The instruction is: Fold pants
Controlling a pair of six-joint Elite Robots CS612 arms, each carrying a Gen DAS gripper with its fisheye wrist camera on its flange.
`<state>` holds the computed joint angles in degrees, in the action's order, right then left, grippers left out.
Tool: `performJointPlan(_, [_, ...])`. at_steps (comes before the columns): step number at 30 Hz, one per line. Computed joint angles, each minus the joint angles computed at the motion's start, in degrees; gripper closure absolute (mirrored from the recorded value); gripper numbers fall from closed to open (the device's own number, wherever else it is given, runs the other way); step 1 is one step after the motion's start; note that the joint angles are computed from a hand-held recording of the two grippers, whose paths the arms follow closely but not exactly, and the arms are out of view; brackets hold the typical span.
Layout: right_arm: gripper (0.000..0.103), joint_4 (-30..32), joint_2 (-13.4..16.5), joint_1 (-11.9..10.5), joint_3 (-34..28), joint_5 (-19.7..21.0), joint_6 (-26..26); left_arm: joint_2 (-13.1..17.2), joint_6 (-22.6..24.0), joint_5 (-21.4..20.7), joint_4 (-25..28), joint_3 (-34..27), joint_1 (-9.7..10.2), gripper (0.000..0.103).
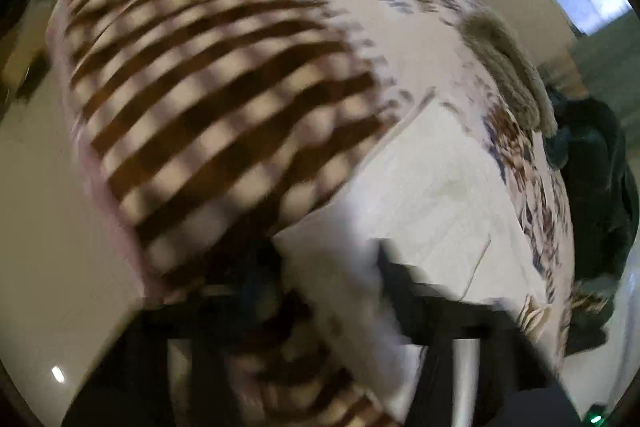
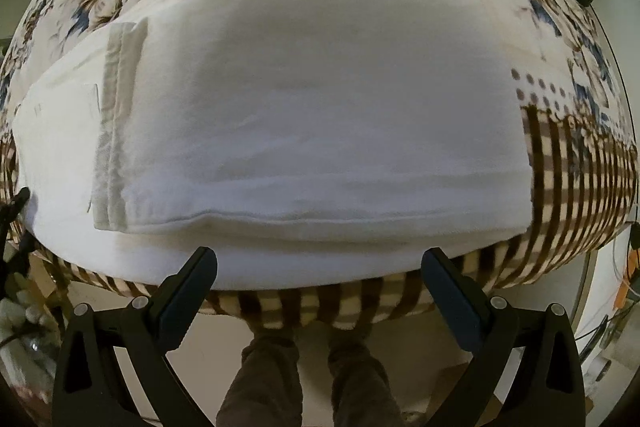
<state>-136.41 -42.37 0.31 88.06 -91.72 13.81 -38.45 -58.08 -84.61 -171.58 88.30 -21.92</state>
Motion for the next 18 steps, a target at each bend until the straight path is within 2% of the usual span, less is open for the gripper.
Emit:
performJointPlan(3, [0.0,-0.1,0.8,0.4,-0.8,0.1,0.6,-1.0,4.3,6.5,1.5,-0.4,-1.66,0.081])
performJointPlan(5, [0.0,-0.3,1.1,0.7,-1.0,0.1,1.0,-2.4,5.7,9.8,-1.1,1.0,-2.65,0.083])
performJointPlan(7, [0.0,-0.5,1.3,0.8,-1.2,0.1,0.9,-3.5,6.8,10.7,-3.6,2.2,-3.21,0.085])
performJointPlan(9, [0.0,-0.5,1.5,1.1,-1.4,0.2,0.7,-4.4,7.7,10.5,-5.8,3.1,-3.64,0.086])
performJointPlan(13, [0.0,-0.2,2.0,1.6,-2.0,0.8,0.1,-3.6,9.4,9.1,-7.1,1.7,-3.4,0.086])
performJointPlan(15, [0.0,-0.1,2.2,1.7,-2.5,1.0,0.0,-2.5,8.6,6.7,-7.7,0.9,-2.58,0.085])
performJointPlan(18, [0.0,-1.1,2.2,1.7,-2.5,1.0,0.1,-0.4,4.7,2.8,-5.8,-0.8,-1.08,0.08])
